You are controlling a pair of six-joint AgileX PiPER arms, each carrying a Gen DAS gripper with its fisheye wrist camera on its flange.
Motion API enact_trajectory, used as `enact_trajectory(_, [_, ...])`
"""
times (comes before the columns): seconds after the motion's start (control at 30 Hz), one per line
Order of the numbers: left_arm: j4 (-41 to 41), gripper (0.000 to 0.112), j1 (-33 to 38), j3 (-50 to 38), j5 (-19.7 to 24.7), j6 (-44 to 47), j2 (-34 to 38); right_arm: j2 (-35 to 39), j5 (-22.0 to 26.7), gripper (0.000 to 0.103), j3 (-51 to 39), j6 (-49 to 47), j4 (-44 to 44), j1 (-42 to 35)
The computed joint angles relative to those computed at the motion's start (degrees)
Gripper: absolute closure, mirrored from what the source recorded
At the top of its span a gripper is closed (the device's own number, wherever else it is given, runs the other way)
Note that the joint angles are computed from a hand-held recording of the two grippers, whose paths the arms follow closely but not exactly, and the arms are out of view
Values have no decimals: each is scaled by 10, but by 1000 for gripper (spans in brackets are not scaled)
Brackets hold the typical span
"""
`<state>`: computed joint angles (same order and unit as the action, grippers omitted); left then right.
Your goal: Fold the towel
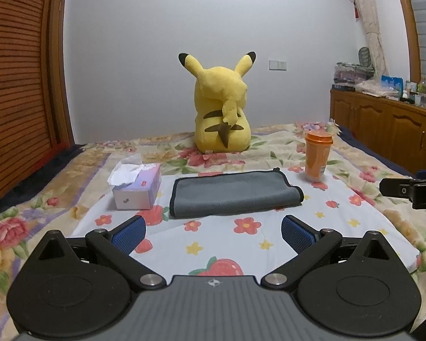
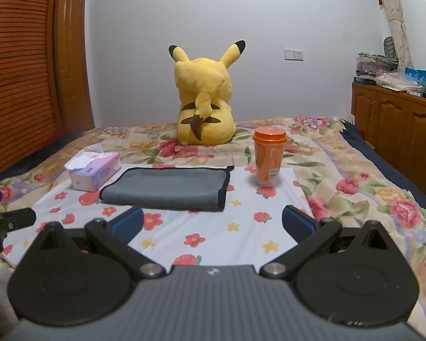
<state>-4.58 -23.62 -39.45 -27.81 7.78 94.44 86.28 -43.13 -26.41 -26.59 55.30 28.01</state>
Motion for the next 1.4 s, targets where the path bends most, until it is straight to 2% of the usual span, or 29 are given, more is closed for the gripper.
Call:
enact_trajectory(0.2, [11, 9, 2, 4, -16, -8, -1, 0, -18, 0, 4, 3, 6, 7])
enact_trajectory(0.6, [14, 9, 0, 21, -60, -11, -8, -2, -100, 0, 28, 12, 12, 43])
enact_trajectory(1.4, [16, 9, 2, 21, -60, -12, -8, -2, -102, 0, 27, 6, 14, 44])
